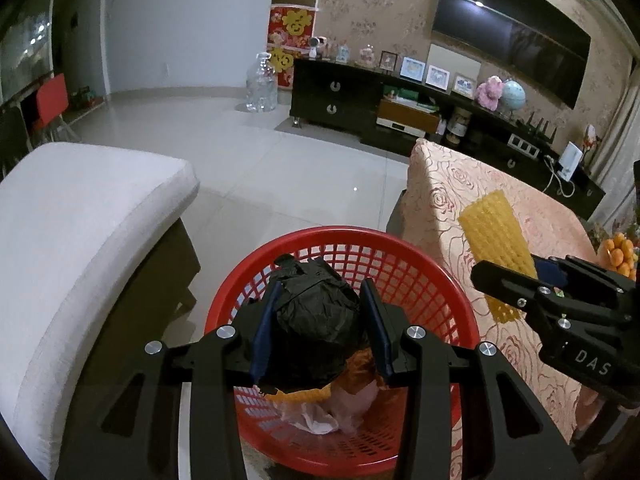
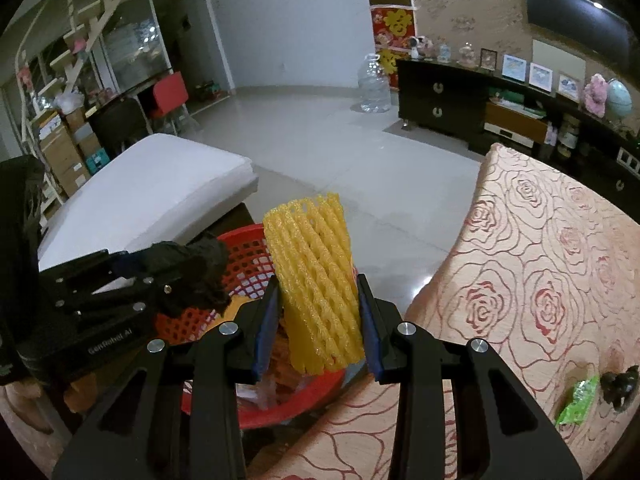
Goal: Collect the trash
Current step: 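Carry the black bag and yellow foam net over the red basket with both tools, then open both tools to drop the black bag and foam net into the basket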
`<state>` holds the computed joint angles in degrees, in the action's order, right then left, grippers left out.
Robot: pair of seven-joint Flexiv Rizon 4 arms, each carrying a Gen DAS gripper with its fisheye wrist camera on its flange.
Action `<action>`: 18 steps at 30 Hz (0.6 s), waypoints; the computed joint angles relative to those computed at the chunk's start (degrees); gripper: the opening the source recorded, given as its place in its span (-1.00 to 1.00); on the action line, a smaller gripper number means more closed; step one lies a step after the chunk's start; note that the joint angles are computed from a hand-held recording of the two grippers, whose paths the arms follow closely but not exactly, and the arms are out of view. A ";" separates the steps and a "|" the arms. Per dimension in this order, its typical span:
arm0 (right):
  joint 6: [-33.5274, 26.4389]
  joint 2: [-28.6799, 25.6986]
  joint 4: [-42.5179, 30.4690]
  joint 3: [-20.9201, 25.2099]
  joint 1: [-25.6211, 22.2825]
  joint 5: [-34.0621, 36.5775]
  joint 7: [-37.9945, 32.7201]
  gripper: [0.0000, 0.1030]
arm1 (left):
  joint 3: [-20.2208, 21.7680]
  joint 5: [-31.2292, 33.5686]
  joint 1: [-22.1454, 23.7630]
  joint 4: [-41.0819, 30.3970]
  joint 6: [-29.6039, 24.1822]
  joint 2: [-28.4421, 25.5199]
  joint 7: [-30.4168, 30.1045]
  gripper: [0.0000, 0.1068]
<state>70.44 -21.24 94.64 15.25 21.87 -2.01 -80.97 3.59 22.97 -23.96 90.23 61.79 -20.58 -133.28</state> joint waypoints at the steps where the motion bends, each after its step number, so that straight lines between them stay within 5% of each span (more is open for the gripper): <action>1: -0.48 -0.24 -0.43 0.06 0.11 -0.02 0.03 -0.31 | -0.12 -0.29 0.22 0.18 0.28 -0.02 0.11 -0.28; 18: -6.22 -3.20 -5.27 1.03 0.14 3.57 -1.70 -0.17 | -1.12 -6.05 2.10 2.07 2.66 -0.53 4.60 -0.15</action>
<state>64.23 -24.44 89.37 16.28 22.01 1.56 -82.67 2.47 16.93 -21.87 92.30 64.45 -21.11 -128.68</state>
